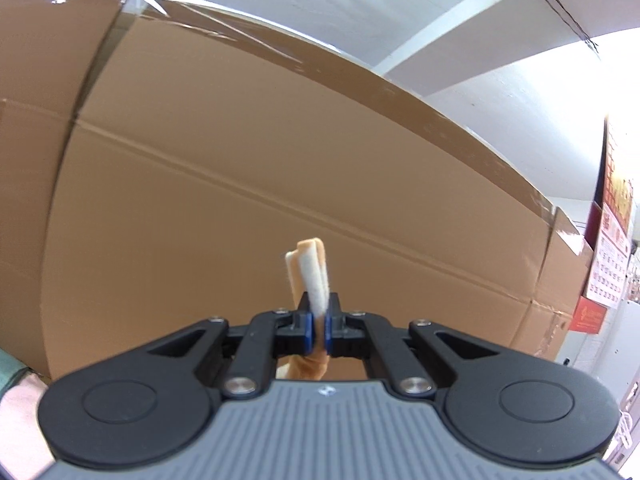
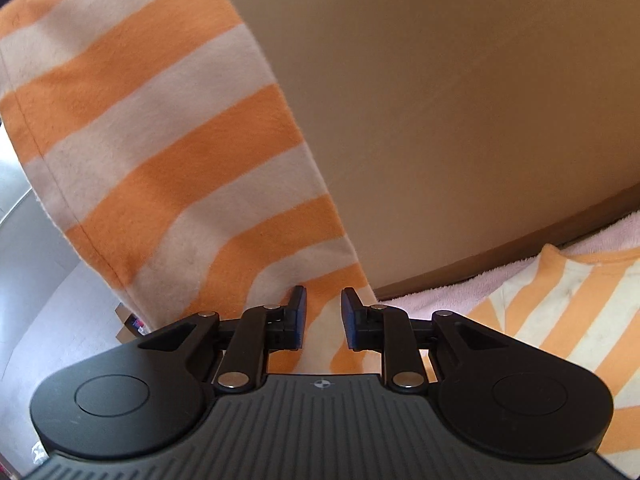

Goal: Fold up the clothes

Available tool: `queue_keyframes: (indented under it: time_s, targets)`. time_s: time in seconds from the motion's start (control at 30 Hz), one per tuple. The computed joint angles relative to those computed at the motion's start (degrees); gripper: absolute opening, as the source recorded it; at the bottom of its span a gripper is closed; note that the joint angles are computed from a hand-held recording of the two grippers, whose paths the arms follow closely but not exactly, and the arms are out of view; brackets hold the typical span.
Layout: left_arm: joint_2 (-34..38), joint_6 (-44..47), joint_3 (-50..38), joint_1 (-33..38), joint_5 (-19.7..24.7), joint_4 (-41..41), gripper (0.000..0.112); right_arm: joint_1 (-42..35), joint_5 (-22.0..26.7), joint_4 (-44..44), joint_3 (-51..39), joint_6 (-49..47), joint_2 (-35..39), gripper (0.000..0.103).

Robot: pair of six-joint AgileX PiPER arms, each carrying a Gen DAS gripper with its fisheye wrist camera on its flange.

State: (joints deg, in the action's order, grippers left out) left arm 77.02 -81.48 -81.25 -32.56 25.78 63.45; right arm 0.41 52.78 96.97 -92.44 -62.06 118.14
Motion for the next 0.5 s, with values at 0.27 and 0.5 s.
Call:
queue_keyframes:
  time_s: [0.27,0.5]
  targets:
    - [2.5,1.1,-0.4,-1.8,-2.4,-2.0,0.0,-5.1,5.0,-3.6,-5.6,9.4,2.7,0.022]
    - [7.9,-10.3,-0.1,-5.1,-3.8,6.9,0.0,-10.9,12.1,-4.7,-9.7,13.4,6.9,0.022]
